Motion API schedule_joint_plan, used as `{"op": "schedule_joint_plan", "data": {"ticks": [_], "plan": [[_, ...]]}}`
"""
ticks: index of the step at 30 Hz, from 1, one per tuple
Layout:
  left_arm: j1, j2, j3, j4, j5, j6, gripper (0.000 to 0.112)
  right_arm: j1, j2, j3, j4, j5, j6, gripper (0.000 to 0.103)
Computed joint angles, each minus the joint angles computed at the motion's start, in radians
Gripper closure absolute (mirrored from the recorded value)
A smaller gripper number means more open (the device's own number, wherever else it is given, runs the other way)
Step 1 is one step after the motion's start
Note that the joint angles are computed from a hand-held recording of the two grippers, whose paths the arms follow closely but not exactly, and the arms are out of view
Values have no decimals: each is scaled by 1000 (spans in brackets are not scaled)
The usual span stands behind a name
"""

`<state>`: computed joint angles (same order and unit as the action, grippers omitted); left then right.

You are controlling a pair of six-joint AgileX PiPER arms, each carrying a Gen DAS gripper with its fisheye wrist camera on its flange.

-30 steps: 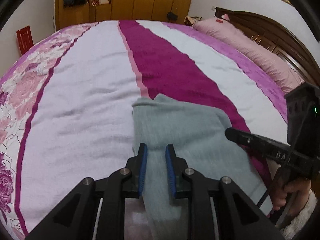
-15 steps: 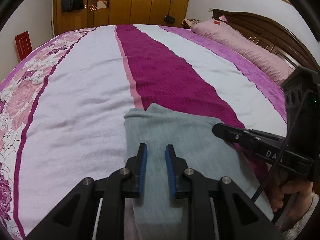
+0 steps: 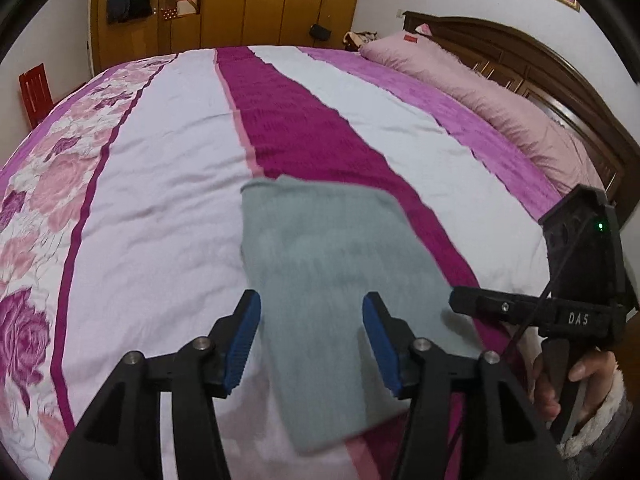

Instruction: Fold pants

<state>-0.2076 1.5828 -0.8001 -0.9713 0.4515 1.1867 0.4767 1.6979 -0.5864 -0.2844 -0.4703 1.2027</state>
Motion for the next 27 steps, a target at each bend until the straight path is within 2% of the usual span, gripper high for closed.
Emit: {"op": "schedule_joint_plan", "data": {"ticks": [5, 7, 9, 10, 14, 20, 27], "plan": [[88, -19, 75, -25, 48, 45, 49, 78, -5, 36, 118, -20, -88, 40], [161, 14, 86, -64, 125, 96, 43, 87, -1, 46, 136, -41, -109, 40], [229, 78, 76, -88, 228, 137, 43, 81, 7, 45, 128, -52, -102, 40], [244, 100, 67, -90, 255, 140, 43, 75, 15, 41, 116, -56, -88, 40], [225, 143, 56, -137, 268, 213, 42, 51, 43, 30, 80, -89, -60, 40], [214, 275, -86, -157, 409, 182, 40, -10, 76, 14, -26, -144, 9, 40], [179, 394, -258, -147, 479, 116, 40, -64, 111, -57, -102, -112, 24, 40]]}}
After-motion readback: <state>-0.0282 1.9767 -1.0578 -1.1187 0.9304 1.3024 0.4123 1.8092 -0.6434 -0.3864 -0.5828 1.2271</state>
